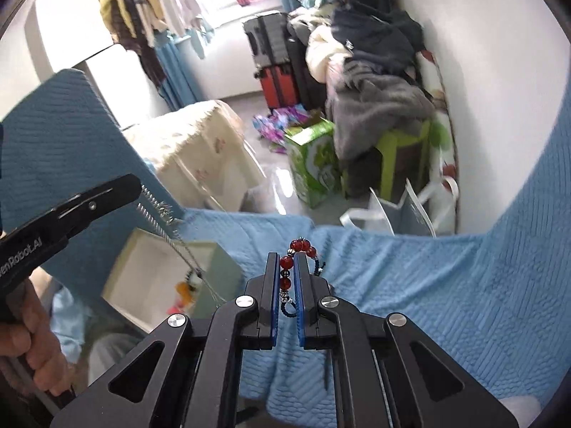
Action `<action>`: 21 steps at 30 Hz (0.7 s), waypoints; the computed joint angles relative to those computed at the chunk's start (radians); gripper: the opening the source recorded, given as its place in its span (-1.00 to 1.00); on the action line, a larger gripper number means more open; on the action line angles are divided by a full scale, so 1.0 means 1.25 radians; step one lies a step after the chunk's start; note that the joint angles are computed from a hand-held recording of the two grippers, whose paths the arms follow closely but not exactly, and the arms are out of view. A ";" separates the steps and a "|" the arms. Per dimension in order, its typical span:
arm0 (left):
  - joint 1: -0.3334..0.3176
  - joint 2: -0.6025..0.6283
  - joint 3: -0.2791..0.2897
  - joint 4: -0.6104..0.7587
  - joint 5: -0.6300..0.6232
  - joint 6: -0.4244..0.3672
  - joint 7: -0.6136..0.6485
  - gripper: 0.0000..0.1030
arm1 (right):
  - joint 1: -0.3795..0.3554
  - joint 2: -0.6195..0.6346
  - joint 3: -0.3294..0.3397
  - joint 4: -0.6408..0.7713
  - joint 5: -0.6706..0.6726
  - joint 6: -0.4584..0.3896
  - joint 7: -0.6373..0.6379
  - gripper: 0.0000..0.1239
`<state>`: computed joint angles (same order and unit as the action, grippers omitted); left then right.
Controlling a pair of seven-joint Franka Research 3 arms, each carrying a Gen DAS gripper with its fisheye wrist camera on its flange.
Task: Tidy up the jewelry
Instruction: 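Carry the bead chain and red bracelet into the white box and open both tools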
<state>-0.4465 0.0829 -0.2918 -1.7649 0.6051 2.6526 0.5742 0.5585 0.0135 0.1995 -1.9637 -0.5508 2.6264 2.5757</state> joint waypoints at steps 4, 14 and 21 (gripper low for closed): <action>0.018 -0.046 0.007 -0.007 0.002 -0.016 0.017 -0.99 | 0.019 0.028 0.005 0.081 -0.005 -0.019 -0.026 -0.91; 0.091 -0.169 0.010 -0.116 -0.036 0.011 0.056 -0.98 | 0.115 0.150 -0.026 0.283 -0.028 -0.063 -0.070 -0.91; 0.134 -0.247 0.028 -0.271 -0.119 0.080 0.096 -0.98 | 0.190 0.237 -0.071 0.347 -0.050 -0.063 -0.026 -0.91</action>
